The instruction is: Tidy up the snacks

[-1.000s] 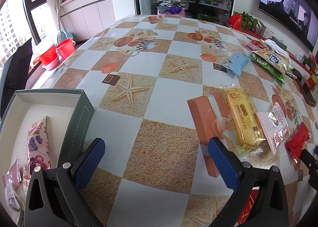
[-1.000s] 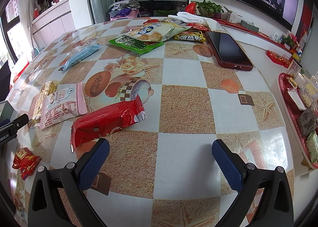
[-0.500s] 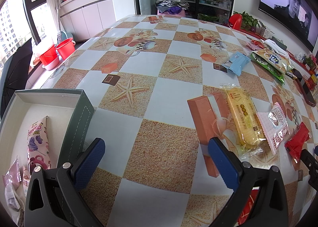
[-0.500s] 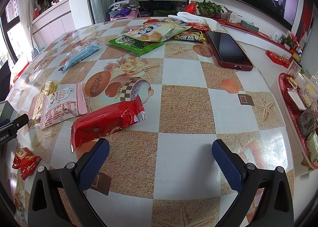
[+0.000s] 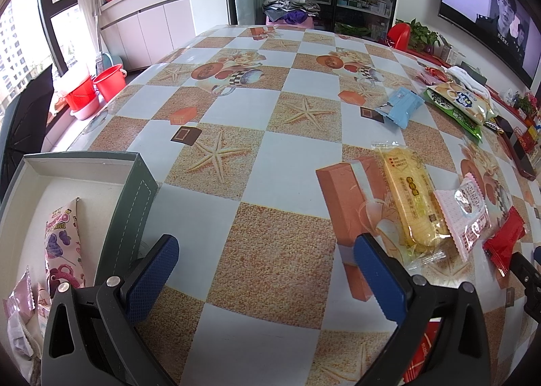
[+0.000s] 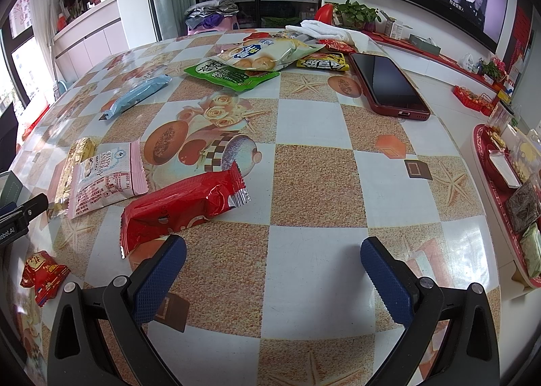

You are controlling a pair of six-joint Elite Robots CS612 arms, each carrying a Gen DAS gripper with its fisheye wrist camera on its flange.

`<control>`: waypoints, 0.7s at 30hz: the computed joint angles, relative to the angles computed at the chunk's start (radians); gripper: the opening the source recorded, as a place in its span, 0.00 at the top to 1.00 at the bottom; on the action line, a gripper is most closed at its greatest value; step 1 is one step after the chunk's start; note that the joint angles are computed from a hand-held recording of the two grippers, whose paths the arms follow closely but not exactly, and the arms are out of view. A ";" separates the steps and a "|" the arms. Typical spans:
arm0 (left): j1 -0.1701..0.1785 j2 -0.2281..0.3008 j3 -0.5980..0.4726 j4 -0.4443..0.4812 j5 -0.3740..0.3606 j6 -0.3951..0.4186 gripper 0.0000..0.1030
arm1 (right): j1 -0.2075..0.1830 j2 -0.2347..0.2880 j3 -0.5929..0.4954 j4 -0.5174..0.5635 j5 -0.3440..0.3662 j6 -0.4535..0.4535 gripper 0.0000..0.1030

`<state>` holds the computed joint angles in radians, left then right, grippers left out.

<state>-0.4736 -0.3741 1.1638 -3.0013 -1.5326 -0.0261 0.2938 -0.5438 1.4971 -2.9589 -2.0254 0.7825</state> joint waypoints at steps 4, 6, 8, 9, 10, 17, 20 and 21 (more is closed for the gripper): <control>-0.001 -0.002 0.006 -0.004 0.001 0.000 0.00 | 0.005 0.000 -0.007 0.016 -0.006 0.011 0.00; -0.001 -0.006 0.012 -0.006 0.000 -0.001 0.00 | 0.004 -0.002 -0.004 0.014 -0.006 0.013 0.00; -0.002 -0.006 0.011 -0.005 0.004 -0.006 0.00 | 0.004 -0.002 -0.004 0.015 -0.007 0.011 0.00; -0.003 -0.008 0.013 -0.002 0.009 -0.015 0.00 | 0.004 -0.002 -0.004 0.015 -0.007 0.011 0.00; -0.003 -0.011 0.013 0.016 0.010 -0.022 0.00 | 0.004 -0.001 -0.004 0.015 -0.006 0.011 0.00; 0.009 -0.048 -0.089 0.505 -0.087 0.047 0.00 | -0.056 -0.062 -0.037 0.316 0.287 0.074 0.00; 0.021 -0.081 -0.086 0.595 -0.143 0.051 0.00 | -0.080 -0.113 0.022 0.261 0.422 0.310 0.00; 0.021 -0.092 -0.082 0.597 -0.144 0.059 0.00 | -0.080 -0.125 0.032 0.245 0.414 0.396 0.00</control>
